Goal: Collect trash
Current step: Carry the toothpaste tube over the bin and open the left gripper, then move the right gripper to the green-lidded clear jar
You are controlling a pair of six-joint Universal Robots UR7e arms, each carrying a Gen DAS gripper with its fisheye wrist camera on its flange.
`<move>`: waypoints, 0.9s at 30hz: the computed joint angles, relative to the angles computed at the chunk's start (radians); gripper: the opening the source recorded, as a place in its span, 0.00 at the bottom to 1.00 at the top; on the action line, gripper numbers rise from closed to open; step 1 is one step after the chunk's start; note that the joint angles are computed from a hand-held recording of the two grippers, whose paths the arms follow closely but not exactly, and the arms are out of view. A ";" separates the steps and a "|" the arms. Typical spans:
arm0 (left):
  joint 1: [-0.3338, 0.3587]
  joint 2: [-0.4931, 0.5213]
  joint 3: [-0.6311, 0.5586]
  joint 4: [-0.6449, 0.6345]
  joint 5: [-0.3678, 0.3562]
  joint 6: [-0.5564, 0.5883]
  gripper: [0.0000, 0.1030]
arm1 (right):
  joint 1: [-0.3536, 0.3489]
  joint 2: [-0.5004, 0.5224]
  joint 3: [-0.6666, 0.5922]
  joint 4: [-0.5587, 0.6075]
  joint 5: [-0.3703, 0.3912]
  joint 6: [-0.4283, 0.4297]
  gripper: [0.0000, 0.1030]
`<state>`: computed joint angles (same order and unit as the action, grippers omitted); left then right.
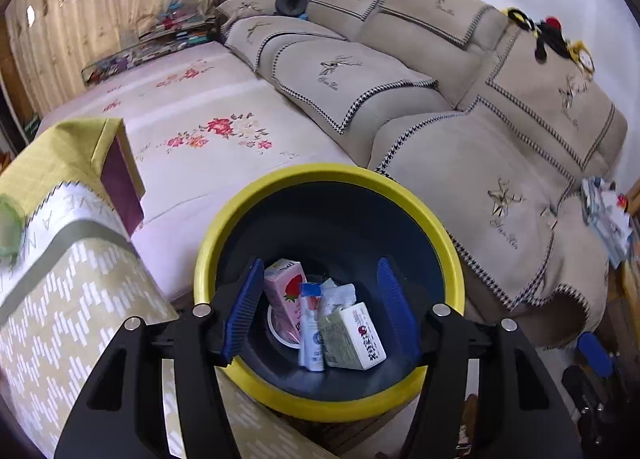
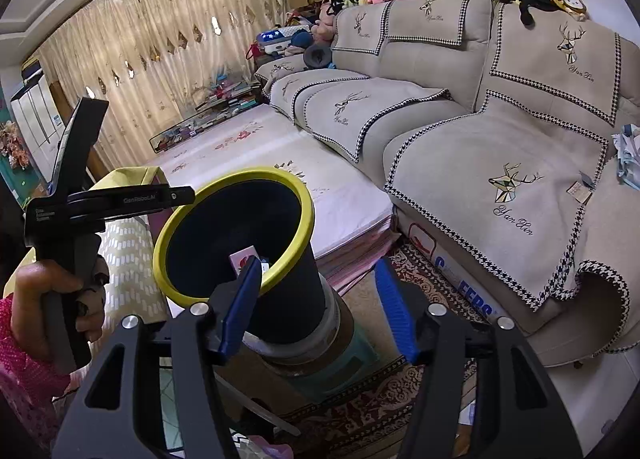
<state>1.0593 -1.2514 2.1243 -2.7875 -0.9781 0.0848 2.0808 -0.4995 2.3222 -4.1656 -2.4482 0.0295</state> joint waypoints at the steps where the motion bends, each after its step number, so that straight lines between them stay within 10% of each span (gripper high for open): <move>1: -0.002 -0.022 0.014 -0.004 -0.012 -0.009 0.62 | 0.001 -0.001 -0.002 0.005 0.001 0.000 0.55; 10: -0.166 -0.472 0.286 -0.057 0.065 0.027 0.94 | 0.048 0.017 -0.039 0.079 0.016 0.009 0.57; 20: -0.321 -1.144 0.328 0.450 0.377 -0.142 0.95 | 0.146 0.057 -0.140 0.231 0.019 0.018 0.59; 27: -0.276 -1.296 0.252 0.461 0.507 -0.003 0.95 | 0.209 0.110 -0.271 0.377 0.032 0.009 0.59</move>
<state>0.7832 -2.5477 2.3763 -2.3267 -0.4708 0.0816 2.2902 -0.3893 2.0514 -3.7881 -2.4157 0.0388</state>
